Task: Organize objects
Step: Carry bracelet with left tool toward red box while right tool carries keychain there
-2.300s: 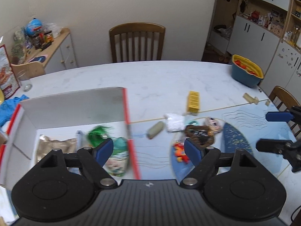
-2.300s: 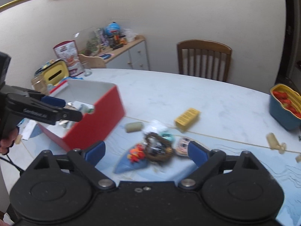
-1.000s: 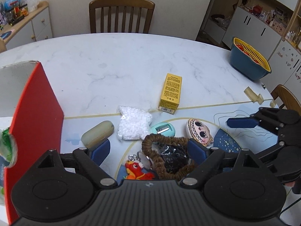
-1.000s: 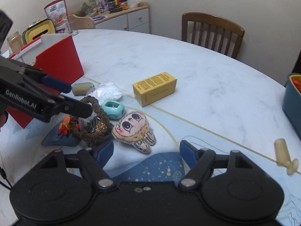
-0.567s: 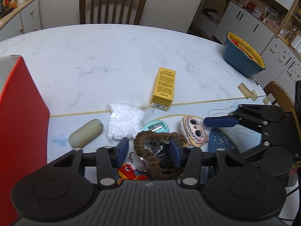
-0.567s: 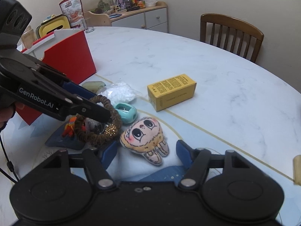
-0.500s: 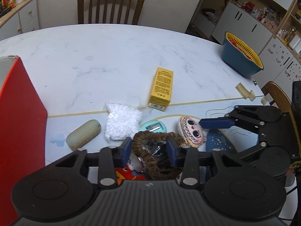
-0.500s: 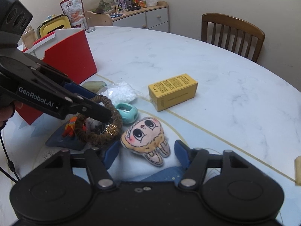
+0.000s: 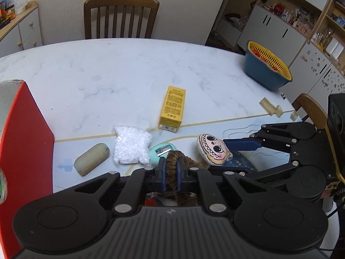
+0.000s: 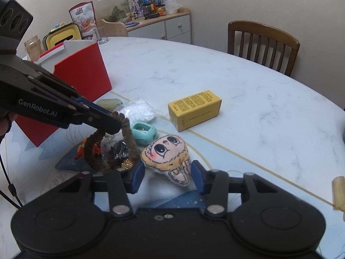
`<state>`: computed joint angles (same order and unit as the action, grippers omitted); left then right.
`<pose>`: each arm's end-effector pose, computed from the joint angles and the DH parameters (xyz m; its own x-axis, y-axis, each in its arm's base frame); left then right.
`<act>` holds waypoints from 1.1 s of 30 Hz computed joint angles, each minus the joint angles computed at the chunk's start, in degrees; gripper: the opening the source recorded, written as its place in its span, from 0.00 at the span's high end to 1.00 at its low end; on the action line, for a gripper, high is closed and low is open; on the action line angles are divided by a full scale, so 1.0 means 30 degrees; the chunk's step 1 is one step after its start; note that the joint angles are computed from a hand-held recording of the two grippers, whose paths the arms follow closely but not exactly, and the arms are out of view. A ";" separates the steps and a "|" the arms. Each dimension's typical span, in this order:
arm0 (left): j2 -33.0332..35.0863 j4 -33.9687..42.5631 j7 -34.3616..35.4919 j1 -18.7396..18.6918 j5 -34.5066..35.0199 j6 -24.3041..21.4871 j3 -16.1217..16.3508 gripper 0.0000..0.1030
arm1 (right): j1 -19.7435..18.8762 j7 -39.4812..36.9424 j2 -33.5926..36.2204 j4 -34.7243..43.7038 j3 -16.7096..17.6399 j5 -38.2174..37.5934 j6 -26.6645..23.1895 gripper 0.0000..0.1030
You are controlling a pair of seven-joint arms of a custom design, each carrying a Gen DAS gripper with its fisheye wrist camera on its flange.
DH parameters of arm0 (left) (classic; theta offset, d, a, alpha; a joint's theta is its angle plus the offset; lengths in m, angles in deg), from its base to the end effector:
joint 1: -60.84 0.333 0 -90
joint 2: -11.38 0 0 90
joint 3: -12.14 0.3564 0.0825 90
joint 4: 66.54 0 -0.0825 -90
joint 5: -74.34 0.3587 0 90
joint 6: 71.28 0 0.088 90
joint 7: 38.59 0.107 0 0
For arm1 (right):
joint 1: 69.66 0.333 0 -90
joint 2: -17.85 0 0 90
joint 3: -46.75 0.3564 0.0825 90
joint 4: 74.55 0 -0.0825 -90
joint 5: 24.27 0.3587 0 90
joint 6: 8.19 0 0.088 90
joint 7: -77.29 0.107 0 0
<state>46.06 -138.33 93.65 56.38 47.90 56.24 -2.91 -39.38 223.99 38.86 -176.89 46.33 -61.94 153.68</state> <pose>0.7274 -0.2094 0.5039 -0.7397 -0.6321 0.2309 -0.6283 0.5256 -0.5736 0.5736 0.3656 0.4701 0.1305 -0.9864 -0.0995 -0.7339 -0.0286 -0.6786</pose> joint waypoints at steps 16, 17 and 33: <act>-0.3134 -0.2456 0.1976 0.1273 -0.2545 -0.0748 -0.0068 0.91 | 0.1051 0.2835 -0.2040 0.0334 0.1040 -0.2578 -0.3459 0.57; -0.3347 -0.2627 0.2119 0.1329 -0.2654 -0.0778 -0.0007 0.91 | 0.1129 0.2813 -0.2047 0.0556 0.1174 -0.2531 -0.3806 0.57; -0.4503 -0.2232 0.3572 0.2914 -0.3995 -0.2712 0.1033 0.91 | 0.3292 0.1304 0.0346 0.6971 0.1679 -0.2109 -0.8012 0.56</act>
<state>32.55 -145.02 104.36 65.13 35.92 48.11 0.19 -29.51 227.90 39.90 -155.98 51.37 -68.27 129.65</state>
